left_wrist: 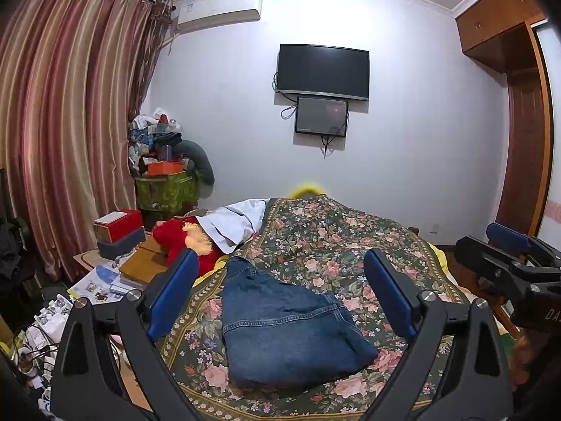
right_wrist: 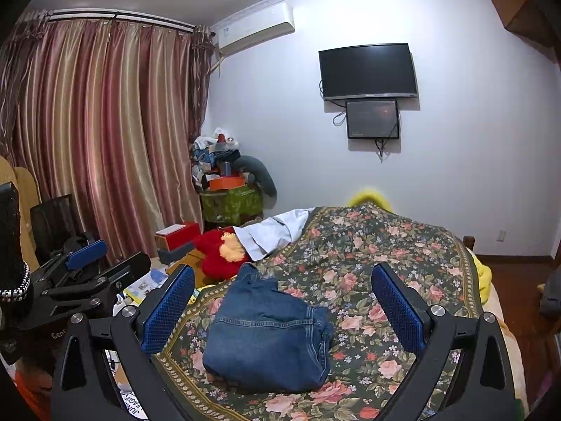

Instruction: Fold large clothes

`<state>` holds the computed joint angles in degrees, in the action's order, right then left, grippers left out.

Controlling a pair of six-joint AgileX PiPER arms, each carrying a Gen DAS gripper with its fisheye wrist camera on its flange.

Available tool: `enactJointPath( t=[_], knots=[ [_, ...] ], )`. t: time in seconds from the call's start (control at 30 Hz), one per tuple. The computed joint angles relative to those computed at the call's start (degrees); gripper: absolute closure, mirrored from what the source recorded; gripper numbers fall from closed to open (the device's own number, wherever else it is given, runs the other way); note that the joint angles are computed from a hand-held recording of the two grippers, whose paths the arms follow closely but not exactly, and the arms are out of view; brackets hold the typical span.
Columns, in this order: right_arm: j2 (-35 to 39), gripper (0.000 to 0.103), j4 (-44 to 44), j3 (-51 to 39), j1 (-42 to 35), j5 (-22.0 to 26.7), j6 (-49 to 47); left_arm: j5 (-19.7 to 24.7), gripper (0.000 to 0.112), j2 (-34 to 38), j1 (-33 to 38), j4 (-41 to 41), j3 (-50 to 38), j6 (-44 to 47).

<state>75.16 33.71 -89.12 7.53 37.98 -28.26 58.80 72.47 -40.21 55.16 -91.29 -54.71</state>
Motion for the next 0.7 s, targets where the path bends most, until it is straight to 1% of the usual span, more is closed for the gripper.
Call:
enactJointPath(
  t=[0.17,0.33,0.7],
  knots=[
    [0.0,0.003,0.3,0.0,-0.1,0.0,-0.3,-0.4,0.016,0.1,0.2,-0.5,-0.1,0.2],
    [0.0,0.003,0.0,-0.6,-0.3,0.3,0.2,-2.8,0.014,-0.6,1.7,-2.2,0.7,1.2],
    [0.0,0.003,0.6,-0.6,-0.7,0.6,-0.2,-4.0,0.014,-0.8,3.4,-5.4,0.7,3.3]
  ],
)
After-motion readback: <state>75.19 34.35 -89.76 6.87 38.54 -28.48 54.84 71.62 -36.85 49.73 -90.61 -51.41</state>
